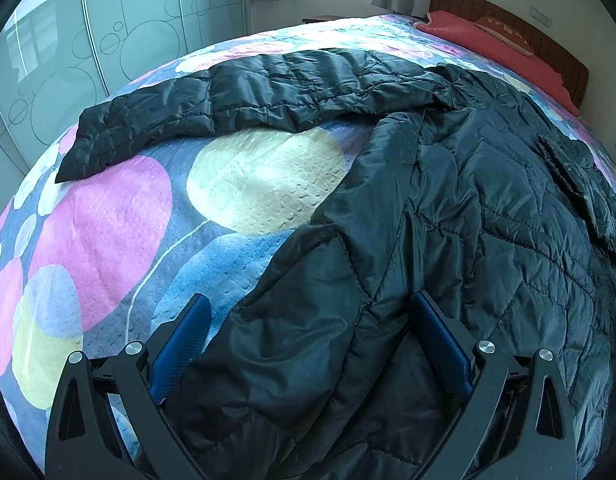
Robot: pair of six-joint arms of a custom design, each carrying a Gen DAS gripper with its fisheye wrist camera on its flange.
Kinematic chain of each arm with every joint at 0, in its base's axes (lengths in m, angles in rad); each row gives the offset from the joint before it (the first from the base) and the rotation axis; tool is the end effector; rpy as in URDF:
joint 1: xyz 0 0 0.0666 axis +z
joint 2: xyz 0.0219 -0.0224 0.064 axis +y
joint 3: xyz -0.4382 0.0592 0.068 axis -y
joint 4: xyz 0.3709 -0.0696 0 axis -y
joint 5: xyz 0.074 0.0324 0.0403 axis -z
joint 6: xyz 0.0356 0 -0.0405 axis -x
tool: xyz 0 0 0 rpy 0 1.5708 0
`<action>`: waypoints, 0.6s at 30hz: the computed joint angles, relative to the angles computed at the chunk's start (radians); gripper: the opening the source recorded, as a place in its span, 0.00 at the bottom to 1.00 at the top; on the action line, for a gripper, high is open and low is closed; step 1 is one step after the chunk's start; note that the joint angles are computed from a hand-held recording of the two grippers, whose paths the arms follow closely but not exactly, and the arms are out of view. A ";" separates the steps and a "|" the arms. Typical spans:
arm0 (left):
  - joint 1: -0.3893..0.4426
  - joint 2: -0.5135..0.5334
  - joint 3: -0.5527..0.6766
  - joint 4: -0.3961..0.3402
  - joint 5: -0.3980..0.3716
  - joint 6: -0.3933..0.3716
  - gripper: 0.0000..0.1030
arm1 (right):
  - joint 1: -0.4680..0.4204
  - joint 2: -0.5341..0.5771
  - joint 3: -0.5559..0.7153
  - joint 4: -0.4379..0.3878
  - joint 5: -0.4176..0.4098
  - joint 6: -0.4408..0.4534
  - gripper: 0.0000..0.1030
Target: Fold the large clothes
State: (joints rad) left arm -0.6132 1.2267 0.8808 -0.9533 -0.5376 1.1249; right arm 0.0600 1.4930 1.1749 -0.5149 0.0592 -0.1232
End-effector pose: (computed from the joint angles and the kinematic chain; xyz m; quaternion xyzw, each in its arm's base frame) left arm 0.2678 -0.1666 0.3395 -0.2765 0.9150 0.0702 0.2852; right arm 0.4807 0.0264 0.3756 0.0401 0.9315 0.0055 0.3614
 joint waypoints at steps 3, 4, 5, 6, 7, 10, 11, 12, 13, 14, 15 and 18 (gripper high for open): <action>0.001 0.000 0.000 0.001 0.000 -0.001 0.96 | 0.048 0.024 0.015 -0.004 0.003 0.001 0.66; 0.000 0.000 0.000 0.001 0.000 0.000 0.96 | 0.061 0.045 0.020 -0.010 0.014 0.005 0.66; 0.000 0.001 0.001 0.001 -0.001 -0.001 0.96 | 0.070 0.062 0.020 -0.018 0.025 0.006 0.67; 0.001 0.001 0.000 0.002 0.000 -0.002 0.96 | 0.077 0.087 0.024 -0.031 0.036 0.008 0.68; 0.001 0.000 0.000 0.002 0.000 -0.001 0.96 | 0.079 0.099 0.013 -0.014 0.044 0.008 0.68; 0.000 0.000 0.000 0.000 -0.001 -0.001 0.96 | 0.081 0.097 0.016 -0.016 0.043 0.001 0.68; 0.001 0.000 0.000 0.000 -0.001 -0.002 0.96 | 0.079 0.094 0.015 -0.016 0.036 -0.001 0.68; 0.002 -0.002 -0.001 0.001 0.001 -0.003 0.96 | 0.073 0.084 0.013 -0.017 0.022 -0.006 0.68; 0.001 -0.003 -0.002 0.003 0.001 -0.002 0.96 | 0.066 0.069 0.006 -0.016 0.015 -0.011 0.68; 0.001 -0.002 -0.002 0.006 0.001 -0.001 0.96 | 0.059 0.052 -0.002 -0.012 0.013 -0.010 0.69; 0.001 -0.001 -0.003 0.007 0.002 -0.001 0.96 | 0.051 0.034 -0.010 -0.005 0.010 -0.007 0.71; 0.001 -0.002 -0.003 0.008 0.002 -0.002 0.96 | 0.014 -0.004 -0.026 0.008 0.019 0.014 0.79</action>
